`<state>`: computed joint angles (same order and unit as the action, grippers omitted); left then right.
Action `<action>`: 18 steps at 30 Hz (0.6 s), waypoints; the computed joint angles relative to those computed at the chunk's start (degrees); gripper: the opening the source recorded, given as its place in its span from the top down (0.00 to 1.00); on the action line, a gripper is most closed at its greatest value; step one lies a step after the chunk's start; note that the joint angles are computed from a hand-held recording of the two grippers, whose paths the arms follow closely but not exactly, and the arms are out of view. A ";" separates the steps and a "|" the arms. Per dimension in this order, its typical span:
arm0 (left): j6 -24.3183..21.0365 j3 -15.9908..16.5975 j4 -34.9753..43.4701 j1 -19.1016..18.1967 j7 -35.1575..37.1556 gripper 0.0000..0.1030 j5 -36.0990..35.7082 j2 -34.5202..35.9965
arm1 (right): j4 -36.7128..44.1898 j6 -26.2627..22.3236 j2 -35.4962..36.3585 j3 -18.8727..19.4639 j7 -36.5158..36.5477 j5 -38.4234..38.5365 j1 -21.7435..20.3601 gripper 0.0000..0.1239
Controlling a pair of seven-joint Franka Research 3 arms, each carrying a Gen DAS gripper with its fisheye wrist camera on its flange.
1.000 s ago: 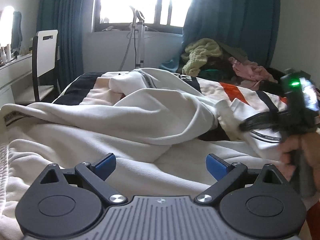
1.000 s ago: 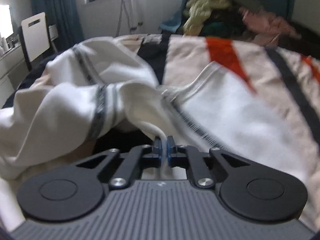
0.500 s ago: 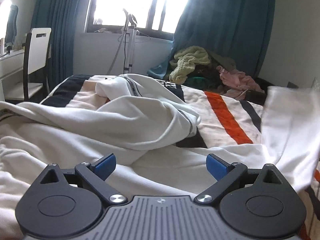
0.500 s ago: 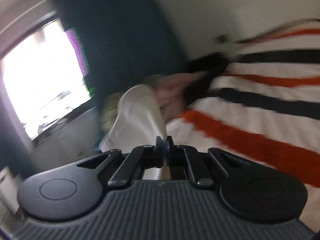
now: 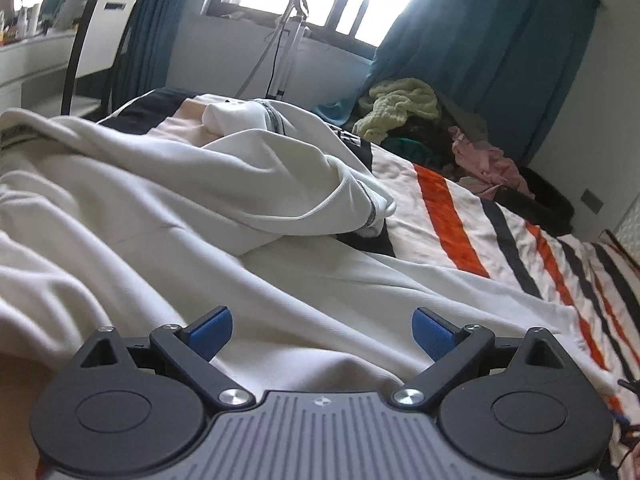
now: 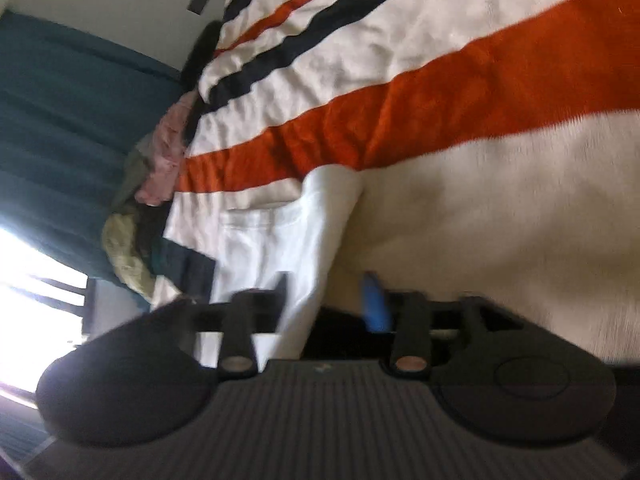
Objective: Fold clothes
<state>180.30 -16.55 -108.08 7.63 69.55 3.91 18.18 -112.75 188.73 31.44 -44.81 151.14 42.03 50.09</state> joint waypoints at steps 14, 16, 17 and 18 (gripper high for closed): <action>-14.60 -7.09 -5.26 11.08 4.70 0.04 -28.66 -8.49 | 0.23 5.54 -4.65 10.67 -9.83 6.69 -6.61 0.51; -17.58 -4.83 -5.10 10.81 1.94 0.04 -31.25 -9.13 | 1.01 4.33 -3.90 9.83 -11.09 8.61 -5.97 0.51; -18.86 -3.68 -4.91 10.67 0.52 0.04 -32.47 -9.20 | 1.40 3.69 -3.49 9.29 -11.67 9.57 -5.56 0.51; -19.87 -2.59 -4.65 10.58 -0.71 0.04 -33.90 -9.08 | 1.62 3.47 -3.35 9.38 -11.82 9.89 -5.67 0.51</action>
